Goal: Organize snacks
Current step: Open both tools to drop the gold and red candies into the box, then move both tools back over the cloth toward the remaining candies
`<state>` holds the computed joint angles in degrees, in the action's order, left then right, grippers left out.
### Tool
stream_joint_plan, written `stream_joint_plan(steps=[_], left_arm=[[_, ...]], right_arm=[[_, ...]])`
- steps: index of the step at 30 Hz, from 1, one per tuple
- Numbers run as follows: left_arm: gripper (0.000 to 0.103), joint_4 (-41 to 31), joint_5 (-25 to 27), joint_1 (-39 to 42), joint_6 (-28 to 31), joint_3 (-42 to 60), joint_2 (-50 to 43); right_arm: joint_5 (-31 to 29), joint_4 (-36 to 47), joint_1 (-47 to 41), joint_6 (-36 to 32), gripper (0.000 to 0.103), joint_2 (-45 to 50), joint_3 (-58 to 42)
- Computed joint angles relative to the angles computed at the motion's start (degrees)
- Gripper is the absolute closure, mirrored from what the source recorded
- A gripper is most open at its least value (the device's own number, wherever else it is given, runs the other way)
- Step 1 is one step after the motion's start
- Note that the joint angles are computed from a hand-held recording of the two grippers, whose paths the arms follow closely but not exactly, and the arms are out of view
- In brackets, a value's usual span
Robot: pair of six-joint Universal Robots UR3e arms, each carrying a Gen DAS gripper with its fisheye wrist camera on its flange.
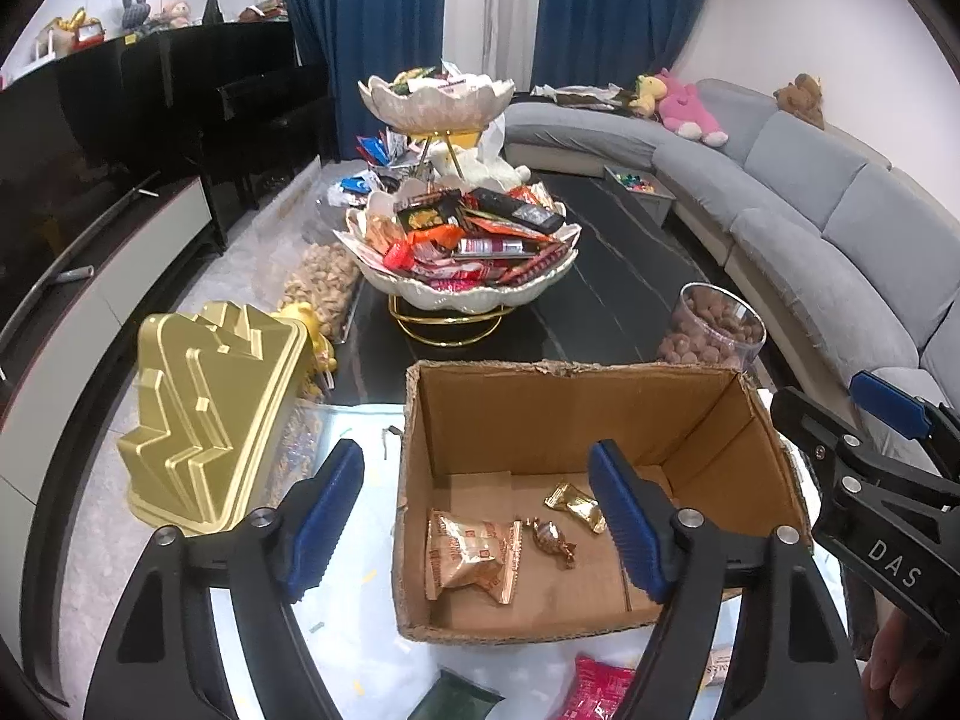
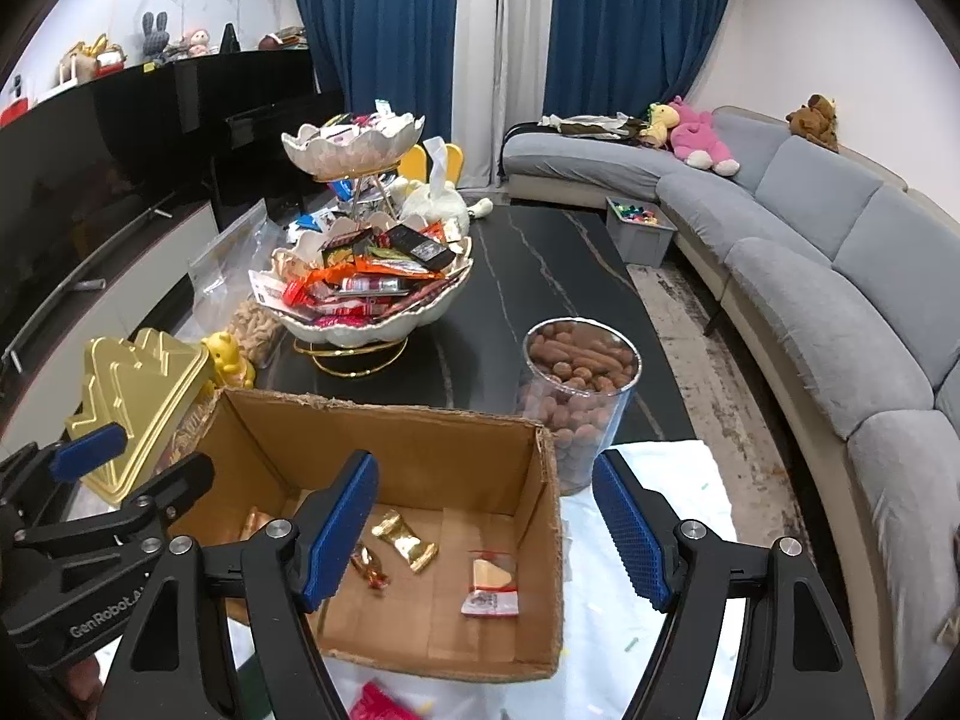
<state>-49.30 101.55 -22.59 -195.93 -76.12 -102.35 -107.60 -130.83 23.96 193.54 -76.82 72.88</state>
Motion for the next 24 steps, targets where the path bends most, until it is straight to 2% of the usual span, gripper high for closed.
stream_joint_plan(steps=[24], left_arm=[[0.026, -4.8, 4.0, -3.9, -2.0, -2.7, 10.1]], right_arm=[[-5.1, 4.1, 5.2, 1.5, 0.028, -8.9, 1.4]])
